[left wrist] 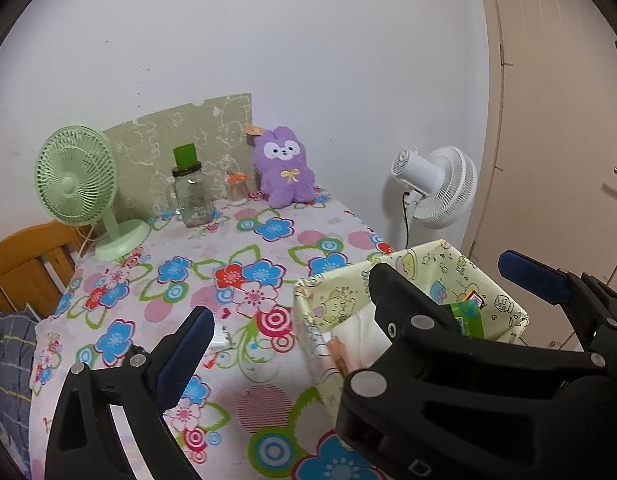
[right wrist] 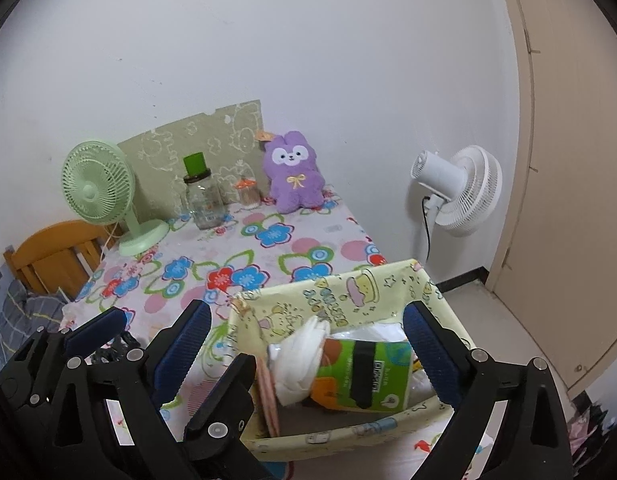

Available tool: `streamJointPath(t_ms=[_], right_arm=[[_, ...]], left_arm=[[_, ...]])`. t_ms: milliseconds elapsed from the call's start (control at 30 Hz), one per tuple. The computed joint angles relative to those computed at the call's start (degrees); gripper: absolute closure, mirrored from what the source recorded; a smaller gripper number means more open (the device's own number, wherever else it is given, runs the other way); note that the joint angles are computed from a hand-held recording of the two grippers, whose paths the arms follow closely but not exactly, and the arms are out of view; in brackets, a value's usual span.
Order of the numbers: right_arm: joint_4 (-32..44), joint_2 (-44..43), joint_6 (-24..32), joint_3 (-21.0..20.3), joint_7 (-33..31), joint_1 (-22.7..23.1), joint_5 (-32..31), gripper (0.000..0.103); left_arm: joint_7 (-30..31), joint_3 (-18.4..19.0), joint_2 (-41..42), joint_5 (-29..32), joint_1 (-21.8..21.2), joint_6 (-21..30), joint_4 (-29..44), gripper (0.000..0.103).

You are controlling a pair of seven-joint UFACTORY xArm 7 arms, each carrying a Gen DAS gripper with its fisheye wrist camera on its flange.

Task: Organize soft objects
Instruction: 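Raise both open tools away from the box, then move both open tools over the bed toward the black bag and white roll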

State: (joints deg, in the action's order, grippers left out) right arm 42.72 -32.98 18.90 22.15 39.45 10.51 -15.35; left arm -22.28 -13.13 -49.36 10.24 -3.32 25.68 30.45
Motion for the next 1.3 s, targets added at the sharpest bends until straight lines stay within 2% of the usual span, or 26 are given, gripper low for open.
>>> streamJointPath(t_ms=[500, 867, 1300], right_arm=[[4.9, 1.3, 1.9, 4.8, 4.7, -0.8, -3.4, 0.002], [9.6, 5.8, 2.7, 7.9, 8.4, -0.4, -7.9, 0.001], [14.3, 12.7, 3.1, 8.1, 11.0, 3.4, -13.6, 0.001]], left_arm=[[3.4, 3.1, -6.2, 0.0, 2.5, 1.7, -1.8, 0.000], [6.2, 6.1, -9.2, -1.2, 4.9, 2.5, -3.4, 0.000], [10.3, 9.4, -10.0, -2.4, 8.0, 2.0, -5.1, 0.000]])
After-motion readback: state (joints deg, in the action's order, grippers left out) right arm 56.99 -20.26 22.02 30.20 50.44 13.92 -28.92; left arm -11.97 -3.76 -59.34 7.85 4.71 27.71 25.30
